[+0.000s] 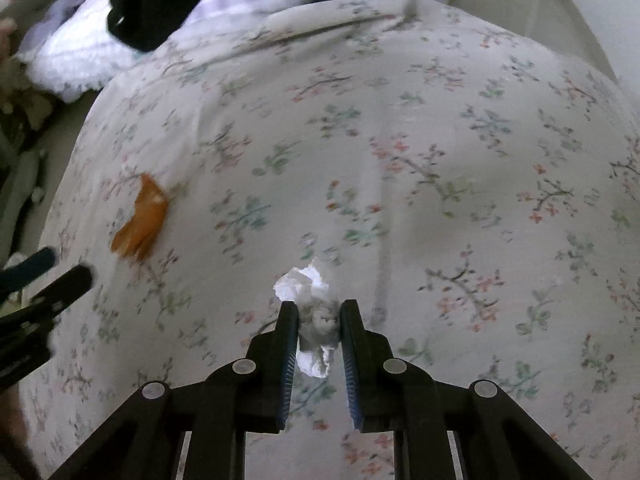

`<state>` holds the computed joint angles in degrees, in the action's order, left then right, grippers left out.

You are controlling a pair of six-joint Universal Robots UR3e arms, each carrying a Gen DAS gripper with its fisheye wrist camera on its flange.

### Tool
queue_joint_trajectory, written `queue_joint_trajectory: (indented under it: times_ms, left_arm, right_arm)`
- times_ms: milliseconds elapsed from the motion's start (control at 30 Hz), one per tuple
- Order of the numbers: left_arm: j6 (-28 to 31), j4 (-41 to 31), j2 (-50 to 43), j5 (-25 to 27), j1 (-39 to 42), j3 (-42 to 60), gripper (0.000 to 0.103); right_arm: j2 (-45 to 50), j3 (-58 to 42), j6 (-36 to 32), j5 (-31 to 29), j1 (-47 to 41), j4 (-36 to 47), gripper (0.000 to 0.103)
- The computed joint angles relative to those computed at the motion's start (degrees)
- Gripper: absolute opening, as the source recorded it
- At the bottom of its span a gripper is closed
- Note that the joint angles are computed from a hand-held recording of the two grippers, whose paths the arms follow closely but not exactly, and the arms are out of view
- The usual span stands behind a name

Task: Collect trash
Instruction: 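Grasp the orange peel with the left gripper while the right carries the tissue toward the wastebasket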

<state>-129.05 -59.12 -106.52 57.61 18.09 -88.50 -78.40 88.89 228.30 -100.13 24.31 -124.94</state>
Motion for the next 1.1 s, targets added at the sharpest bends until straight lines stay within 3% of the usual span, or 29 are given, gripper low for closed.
queue_joint_trajectory:
  times_ms: [67, 233, 333, 567, 767, 1100]
  left_arm:
    - [-1.8, 0.2, -2.6, 0.0, -2.1, 1.9, 0.063]
    - [-5.5, 3.6, -7.2, 4.0, -5.6, 4.0, 0.030]
    - [-5.5, 3.3, -7.4, 1.7, -4.3, 3.9, 0.018]
    - [-3.7, -5.0, -4.7, -0.3, 0.2, 4.8, 0.016]
    - [4.4, -14.6, 0.0, -2.7, 9.2, 6.3, 0.016]
    - [13.5, -29.9, -3.6, -4.5, 25.5, 20.0, 0.016]
  right_arm:
    - [-1.4, 1.9, -0.3, 0.7, -1.3, -0.9, 0.019]
    - [-2.1, 4.4, -1.1, 2.3, -3.4, -2.8, 0.019]
    - [-2.1, 4.6, -1.2, 3.1, -3.7, -3.4, 0.019]
    - [0.4, 0.1, -0.9, 3.0, -2.0, -3.0, 0.019]
    - [5.7, -9.9, -0.4, 0.7, 1.7, -1.4, 0.019]
    - [26.1, -42.6, -0.9, 0.6, 8.1, 9.9, 0.019]
